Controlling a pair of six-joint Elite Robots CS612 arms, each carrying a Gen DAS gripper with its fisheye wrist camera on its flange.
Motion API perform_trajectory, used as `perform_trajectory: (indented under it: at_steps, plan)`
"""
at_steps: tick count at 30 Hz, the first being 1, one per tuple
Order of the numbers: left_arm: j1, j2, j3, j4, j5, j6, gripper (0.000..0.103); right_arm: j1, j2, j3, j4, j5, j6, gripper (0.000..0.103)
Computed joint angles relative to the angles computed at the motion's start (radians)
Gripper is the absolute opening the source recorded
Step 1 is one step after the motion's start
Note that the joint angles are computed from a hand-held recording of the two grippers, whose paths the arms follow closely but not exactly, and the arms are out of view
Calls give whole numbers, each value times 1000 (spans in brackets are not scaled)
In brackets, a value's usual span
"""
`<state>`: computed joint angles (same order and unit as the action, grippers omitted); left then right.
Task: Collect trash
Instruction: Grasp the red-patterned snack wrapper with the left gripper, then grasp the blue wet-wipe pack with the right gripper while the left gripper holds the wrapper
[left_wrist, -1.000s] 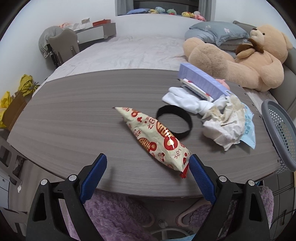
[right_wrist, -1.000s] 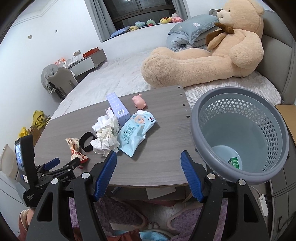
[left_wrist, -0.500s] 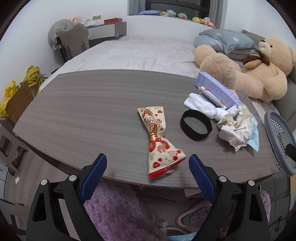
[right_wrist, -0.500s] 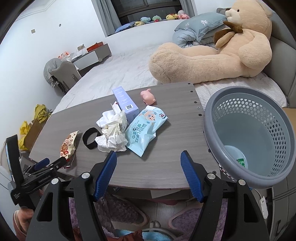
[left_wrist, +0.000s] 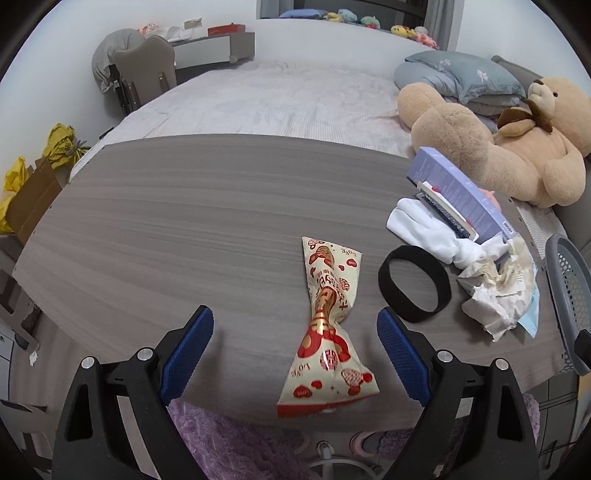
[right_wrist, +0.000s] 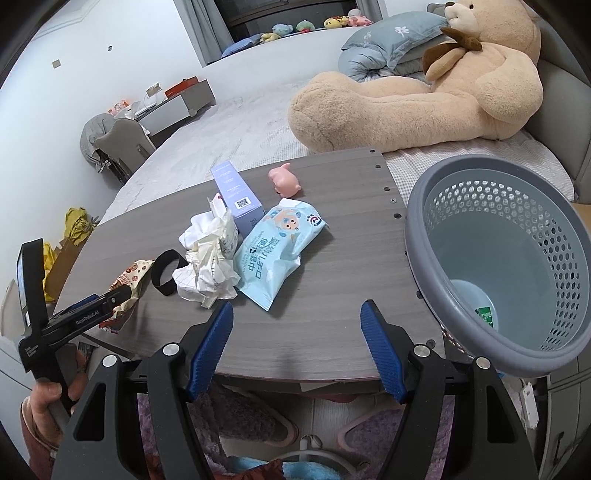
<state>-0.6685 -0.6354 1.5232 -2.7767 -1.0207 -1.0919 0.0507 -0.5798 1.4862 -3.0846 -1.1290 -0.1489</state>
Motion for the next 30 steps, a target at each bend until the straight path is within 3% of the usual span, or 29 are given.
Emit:
perform_trajectory:
  at_steps: [4,7,14,17,30]
  plan:
    - [9,11,-13,5,-22,11,86,2,6,-10,16,-7,-3,69]
    - [11,15,-14,-9,-33,30,77,5,10,-17,24,-13,-4,69]
    - [12,20,-16,-30,-52,80,45,10,13,-23,30,-21,-7,69]
    - [13,19,-11,-54,-63,98,27,13,14,-26,30,-24,-11,69]
    - [-12,-8,21,-119,38,84,26,25,38,-74,56,-48,0,69]
